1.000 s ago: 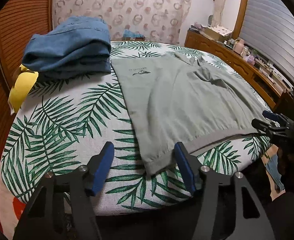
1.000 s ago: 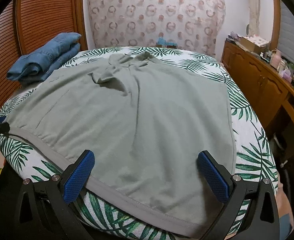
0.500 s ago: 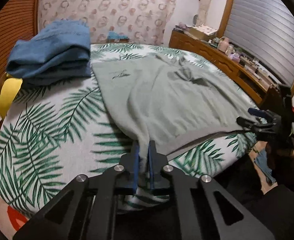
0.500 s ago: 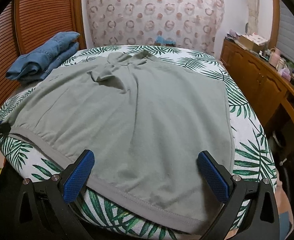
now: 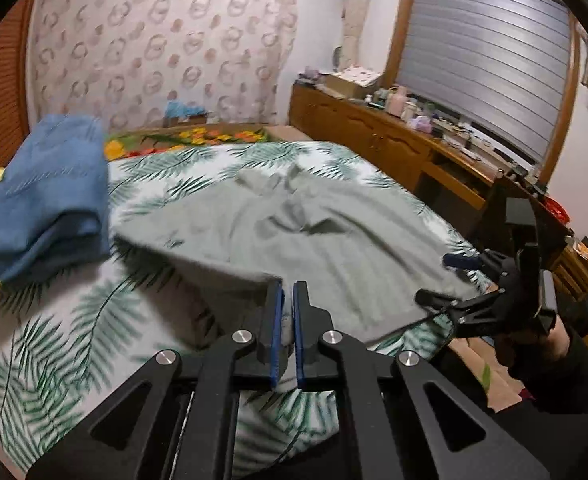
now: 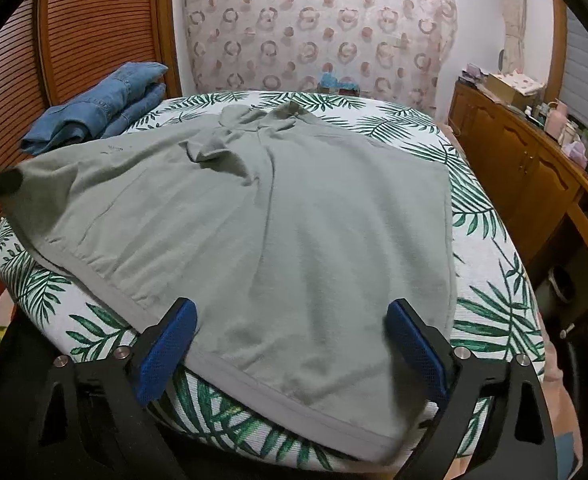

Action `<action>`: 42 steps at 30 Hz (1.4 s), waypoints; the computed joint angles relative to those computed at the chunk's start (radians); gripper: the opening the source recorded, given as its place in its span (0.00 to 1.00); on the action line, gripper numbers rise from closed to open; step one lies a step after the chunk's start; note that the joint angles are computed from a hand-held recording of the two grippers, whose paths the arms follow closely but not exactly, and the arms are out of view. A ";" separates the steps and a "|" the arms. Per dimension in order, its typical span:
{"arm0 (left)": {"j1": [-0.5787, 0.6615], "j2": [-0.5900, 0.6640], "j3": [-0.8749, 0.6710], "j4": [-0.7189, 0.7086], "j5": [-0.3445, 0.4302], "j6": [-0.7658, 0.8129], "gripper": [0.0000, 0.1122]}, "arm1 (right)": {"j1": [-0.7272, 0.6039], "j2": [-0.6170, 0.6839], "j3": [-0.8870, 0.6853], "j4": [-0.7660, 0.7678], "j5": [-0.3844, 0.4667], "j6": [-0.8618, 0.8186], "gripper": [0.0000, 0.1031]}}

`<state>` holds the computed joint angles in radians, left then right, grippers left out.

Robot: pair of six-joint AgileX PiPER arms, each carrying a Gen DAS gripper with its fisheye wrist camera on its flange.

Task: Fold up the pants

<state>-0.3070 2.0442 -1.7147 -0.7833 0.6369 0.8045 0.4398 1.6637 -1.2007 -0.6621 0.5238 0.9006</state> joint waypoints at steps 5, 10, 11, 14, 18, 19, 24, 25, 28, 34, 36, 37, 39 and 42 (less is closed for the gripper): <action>-0.042 0.080 -0.188 0.067 0.084 -0.057 0.06 | -0.027 -0.006 -0.008 0.031 0.000 -0.031 0.79; -0.087 0.140 -0.353 0.116 0.148 -0.119 0.06 | -0.042 -0.028 0.016 -0.001 -0.005 0.006 0.69; -0.094 0.152 -0.382 0.123 0.159 -0.129 0.06 | -0.044 -0.033 0.022 -0.009 -0.006 0.017 0.68; -0.113 0.191 -0.474 0.138 0.201 -0.156 0.06 | -0.047 -0.032 0.025 -0.023 -0.004 0.040 0.66; -0.144 0.259 -0.621 0.174 0.261 -0.210 0.06 | -0.045 -0.043 0.029 -0.036 0.000 0.056 0.65; -0.152 0.282 -0.671 0.182 0.285 -0.230 0.06 | -0.047 -0.045 0.031 -0.039 -0.002 0.060 0.65; -0.180 0.340 -0.794 0.217 0.338 -0.291 0.06 | -0.051 -0.057 0.052 -0.064 -0.016 0.090 0.64; -0.183 0.335 -0.785 0.220 0.334 -0.293 0.06 | -0.052 -0.055 0.055 -0.067 -0.021 0.096 0.64; -0.190 0.287 -0.684 0.224 0.274 -0.272 0.07 | -0.057 -0.062 0.076 -0.079 -0.035 0.119 0.64; -0.185 0.209 -0.533 0.235 0.167 -0.246 0.57 | -0.064 -0.075 0.104 -0.093 -0.060 0.141 0.64; -0.180 0.171 -0.453 0.225 0.107 -0.220 0.68 | -0.072 -0.082 0.108 -0.076 -0.071 0.118 0.64; -0.174 0.158 -0.424 0.219 0.089 -0.212 0.68 | -0.065 -0.080 0.102 -0.085 -0.056 0.132 0.64; -0.162 0.152 -0.396 0.219 0.081 -0.215 0.68 | -0.063 -0.078 0.101 -0.086 -0.067 0.132 0.63; -0.150 0.153 -0.369 0.248 0.067 -0.239 0.68 | -0.065 -0.073 0.098 -0.057 -0.097 0.110 0.57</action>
